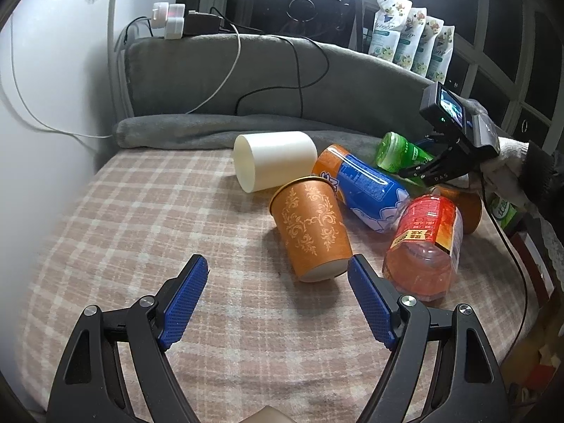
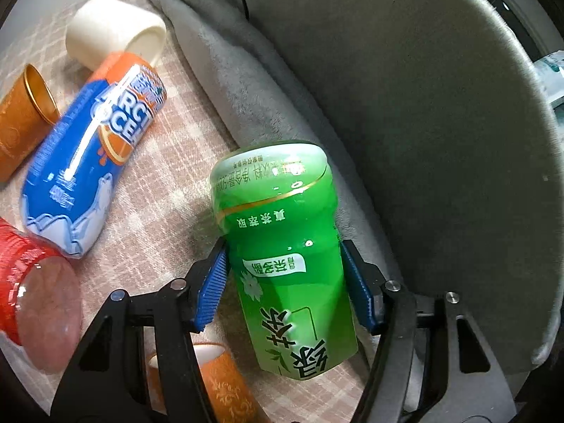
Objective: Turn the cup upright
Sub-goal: 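Lift the green cup with the right tool toward the left tool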
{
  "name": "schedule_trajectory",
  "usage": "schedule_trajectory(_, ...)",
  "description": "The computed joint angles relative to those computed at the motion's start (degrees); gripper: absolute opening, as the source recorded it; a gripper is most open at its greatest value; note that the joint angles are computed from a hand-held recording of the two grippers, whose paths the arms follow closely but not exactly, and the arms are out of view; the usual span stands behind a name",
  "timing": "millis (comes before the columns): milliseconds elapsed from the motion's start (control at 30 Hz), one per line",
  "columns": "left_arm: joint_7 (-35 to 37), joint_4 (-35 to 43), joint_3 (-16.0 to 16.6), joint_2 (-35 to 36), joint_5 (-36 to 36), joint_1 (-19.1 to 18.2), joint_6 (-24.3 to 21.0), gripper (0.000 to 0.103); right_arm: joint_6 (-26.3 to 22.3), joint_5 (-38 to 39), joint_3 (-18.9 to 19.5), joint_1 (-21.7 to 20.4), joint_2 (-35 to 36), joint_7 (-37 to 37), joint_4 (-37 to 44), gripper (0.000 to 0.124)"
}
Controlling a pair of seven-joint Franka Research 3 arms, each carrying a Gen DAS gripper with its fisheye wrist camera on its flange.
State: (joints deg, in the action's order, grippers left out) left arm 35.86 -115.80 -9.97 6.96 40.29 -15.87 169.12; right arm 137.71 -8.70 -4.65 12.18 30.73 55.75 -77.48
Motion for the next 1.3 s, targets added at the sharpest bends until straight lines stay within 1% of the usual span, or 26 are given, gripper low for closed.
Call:
schedule_trajectory(67,-1.1,-0.2,0.3,-0.4,1.2,-0.2,-0.1,0.082,0.5,0.0,0.1,0.2,-1.9,0.2,-1.4,0.064)
schedule_trajectory(200,-2.3,-0.8,0.1,-1.3,2.5,-0.1,0.3,0.082,3.4,-1.1,0.2,0.9,-7.1,1.5,-6.9,0.064)
schedule_trajectory(300,-2.5,-1.2,-0.2,-1.8,2.9,0.0,0.4,0.082,7.0,-2.7,0.3,1.8,-11.3,3.6,-12.4,0.064)
schedule_trajectory(333,-2.4,-1.5,-0.4,-2.1,2.8,0.1,0.5,0.082,9.3,-4.1,0.3,2.8,-12.1,5.9,-15.2,0.064)
schedule_trajectory(400,-2.6,-1.9,-0.6,-2.5,3.1,0.1,0.7,0.082,9.9,-4.2,1.3,2.9,-15.4,5.6,-18.4,0.064)
schedule_trajectory(433,-3.3,-2.2,-0.6,-3.0,3.9,0.0,0.8,0.082,11.0,-4.0,1.6,2.3,-16.0,4.7,-19.8,0.064)
schedule_trajectory(567,-6.0,-2.8,-1.0,-4.3,7.1,0.1,0.9,0.082,13.5,-5.4,2.9,2.5,-22.2,4.9,-27.9,0.064)
schedule_trajectory(700,-5.9,-3.5,-1.8,-5.1,7.3,0.5,1.3,0.082,14.7,-3.7,4.9,1.6,-29.3,2.5,-36.8,0.064)
schedule_trajectory(767,-5.0,-3.7,-2.3,-5.2,6.8,0.5,1.4,0.082,16.2,-1.3,5.2,0.4,-32.6,-1.0,-41.9,0.064)
schedule_trajectory(800,-4.8,-3.7,-2.4,-5.3,6.8,0.5,1.5,0.082,16.3,-1.3,5.7,0.3,-34.4,-1.3,-44.5,0.064)
schedule_trajectory(833,-4.4,-3.8,-2.6,-5.3,6.7,0.4,1.5,0.082,16.4,0.4,5.5,-0.2,-36.2,-4.1,-46.7,0.064)
schedule_trajectory(900,-3.5,-3.8,-3.0,-5.4,6.4,0.2,1.7,0.082,16.7,2.6,5.8,-0.7,-37.7,-7.2,-49.7,0.064)
schedule_trajectory(967,-2.3,-3.9,-3.2,-5.3,5.6,-0.1,1.8,0.082,16.1,5.8,5.9,-0.6,-38.5,-10.4,-51.4,0.064)
schedule_trajectory(1033,-1.0,-3.7,-3.5,-5.2,4.9,-0.4,1.7,0.082,15.8,6.8,6.4,-0.6,-39.4,-13.0,-53.6,0.064)
schedule_trajectory(1167,2.2,-3.6,-3.9,-4.9,1.9,-0.9,1.8,0.082,15.6,7.5,7.2,-0.7,-39.6,-14.2,-56.4,0.064)
schedule_trajectory(1300,3.4,-3.4,-3.9,-5.0,1.9,-1.5,1.6,0.082,15.3,9.1,7.2,-0.6,-39.1,-15.5,-57.5,0.065)
